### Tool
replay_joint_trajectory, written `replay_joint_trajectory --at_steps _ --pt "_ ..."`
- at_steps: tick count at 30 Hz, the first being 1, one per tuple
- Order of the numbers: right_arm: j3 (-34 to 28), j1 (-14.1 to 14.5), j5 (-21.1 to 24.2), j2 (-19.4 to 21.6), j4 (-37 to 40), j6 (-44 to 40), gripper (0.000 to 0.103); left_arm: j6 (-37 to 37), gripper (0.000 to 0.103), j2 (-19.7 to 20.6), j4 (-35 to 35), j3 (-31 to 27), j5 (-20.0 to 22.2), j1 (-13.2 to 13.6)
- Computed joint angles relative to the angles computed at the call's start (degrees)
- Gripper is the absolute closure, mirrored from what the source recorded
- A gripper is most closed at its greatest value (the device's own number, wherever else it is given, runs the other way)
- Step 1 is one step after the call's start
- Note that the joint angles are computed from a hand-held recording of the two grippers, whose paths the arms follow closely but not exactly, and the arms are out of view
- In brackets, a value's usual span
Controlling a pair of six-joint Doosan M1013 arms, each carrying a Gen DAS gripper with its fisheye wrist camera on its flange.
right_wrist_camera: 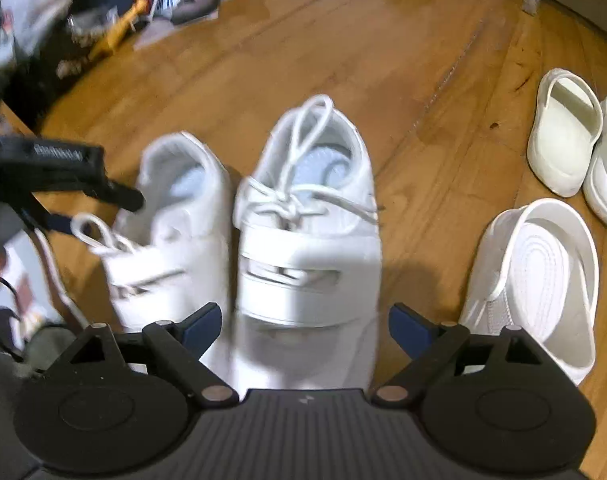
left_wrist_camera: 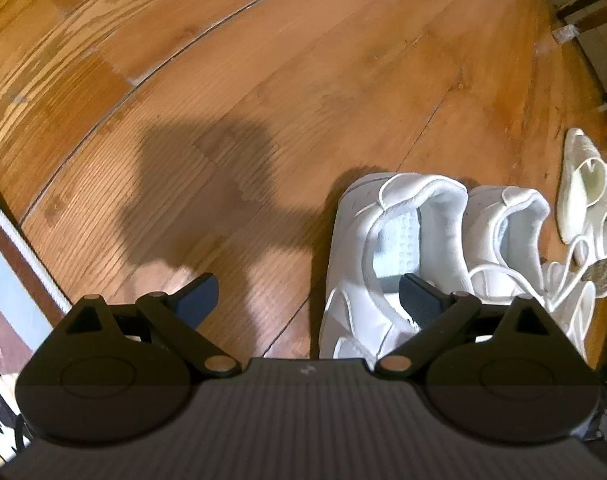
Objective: Organize scattered shoes
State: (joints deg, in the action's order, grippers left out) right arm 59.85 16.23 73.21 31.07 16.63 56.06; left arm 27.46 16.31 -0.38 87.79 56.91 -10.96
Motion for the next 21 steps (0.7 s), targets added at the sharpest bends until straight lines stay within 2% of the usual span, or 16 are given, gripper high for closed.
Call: replay_joint_trajectory --at_steps 4,7,8,9,10,11,12,14,17,18,21 --pt "0.3 0.4 -0.7 0.8 0.3 -0.3 0.008 1.0 0.005 0.9 -0.5 -0.3 0.4 -0.3" --pt "0.7 1.0 -1.6 1.1 -0.3 -1.3 0.008 -0.6 0.012 1.1 3.0 -0.4 0.2 -1.1" --pt "0.8 1.0 -1.7 1.2 -0.1 -1.7 0.009 -1.1 0.026 1.0 3.8 -0.3 -0.3 -1.2" --pt "0.9 1.1 -2.2 1.4 0.3 -2.0 0.011 -1.9 0.054 0.8 5.1 0.0 -1.4 -1.4" --pt "1.4 1.0 -3.0 1.3 0.8 -1.8 0.013 -2.0 0.063 0.7 5.0 0.2 -2.7 -1.3" --pt "1.5 1.0 -3.5 1.3 1.3 -1.4 0.018 -1.4 0.079 0.5 4.1 0.6 -4.2 -1.1" --pt "1.7 0.9 -3.9 1.2 1.9 -0.8 0.022 0.2 0.082 0.5 2.1 1.0 -6.6 -0.7" --pt "1.4 0.6 -3.8 1.3 2.8 1.2 0.024 2.6 0.083 1.1 2.2 0.1 -6.3 -0.7" --pt "-0.2 0.4 -1.8 2.1 3.4 7.7 0.025 7.8 0.083 2.3 0.4 -1.7 -8.6 -0.1" --pt "-0.9 0.3 -1.0 2.4 3.3 10.2 0.024 8.4 0.083 2.9 1.7 -2.8 -7.8 -0.3" --pt "-2.2 -0.2 0.5 3.1 5.0 16.0 0.024 8.4 0.083 3.9 4.0 -4.5 -9.1 -0.4"
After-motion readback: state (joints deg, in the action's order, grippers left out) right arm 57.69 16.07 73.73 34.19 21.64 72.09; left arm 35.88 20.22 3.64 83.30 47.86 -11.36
